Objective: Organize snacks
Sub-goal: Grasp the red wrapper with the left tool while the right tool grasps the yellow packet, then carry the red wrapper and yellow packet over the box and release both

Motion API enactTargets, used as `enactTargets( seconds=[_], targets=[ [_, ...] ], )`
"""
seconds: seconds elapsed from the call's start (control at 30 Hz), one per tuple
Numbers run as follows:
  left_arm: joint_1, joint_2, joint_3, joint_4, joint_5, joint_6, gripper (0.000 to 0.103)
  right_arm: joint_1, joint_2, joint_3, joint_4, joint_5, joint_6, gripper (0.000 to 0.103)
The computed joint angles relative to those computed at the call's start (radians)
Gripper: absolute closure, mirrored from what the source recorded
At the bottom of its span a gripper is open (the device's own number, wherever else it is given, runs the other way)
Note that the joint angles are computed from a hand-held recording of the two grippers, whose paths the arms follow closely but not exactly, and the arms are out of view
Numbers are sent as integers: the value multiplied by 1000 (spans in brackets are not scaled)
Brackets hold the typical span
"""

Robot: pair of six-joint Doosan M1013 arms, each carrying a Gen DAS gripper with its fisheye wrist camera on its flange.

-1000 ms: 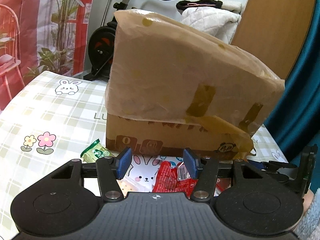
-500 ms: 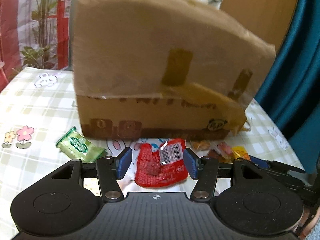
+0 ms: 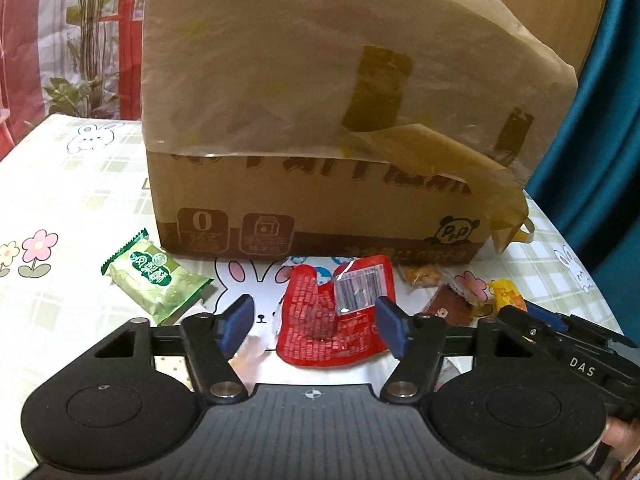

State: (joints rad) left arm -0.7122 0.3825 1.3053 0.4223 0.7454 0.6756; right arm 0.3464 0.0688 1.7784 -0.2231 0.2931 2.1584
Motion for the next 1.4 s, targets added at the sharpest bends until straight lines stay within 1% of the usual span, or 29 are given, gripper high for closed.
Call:
enactTargets(
  seconds=[0.03,0.2,0.37,0.43,0.53,0.63,0.7,0.77,0.87,1.0,1.13,1.2,1.27,1.37,1.4],
  targets=[
    [2,0,3,-5,-2,5,40,-1,-1,2,4,-5,-2,75],
    [6,10,-4,-13,13,32,41,-7,-5,8,72,-21,-66,75],
    [19,20,-5,-82,-18,79,41,-11,-4,6,125,-17,-117,75],
    [24,21,-2,-106,-37,79,44,-13,-3,4,157,-13,-148,75],
    [23,20,4,-104,-50,73,47,-14,-1,0,182,-7,-170,75],
    [20,10,19,-94,-64,52,53,-15,0,-1,199,-2,-185,75],
    [13,1,28,-71,-59,27,65,-15,0,-1,202,-3,-185,75],
    [8,-11,41,-62,-64,15,69,-14,1,-2,198,-1,-179,75],
    [-3,-30,62,-26,-63,-20,81,-13,2,-4,195,2,-176,75],
    [-16,-68,107,49,-91,-131,81,-12,2,-4,192,2,-173,75],
    [-27,-99,132,129,-99,-208,82,-10,0,0,170,-7,-151,75],
    [-31,-107,134,165,-101,-242,82,-6,-5,6,112,-19,-92,75],
    [-36,-113,132,215,-100,-282,82,1,-8,2,-9,-10,47,75],
    [-53,-120,122,326,-86,-334,82,-1,-20,3,-46,-20,99,75],
    [-57,-123,122,356,-88,-345,81,0,-28,3,-87,-31,134,75]
  ],
)
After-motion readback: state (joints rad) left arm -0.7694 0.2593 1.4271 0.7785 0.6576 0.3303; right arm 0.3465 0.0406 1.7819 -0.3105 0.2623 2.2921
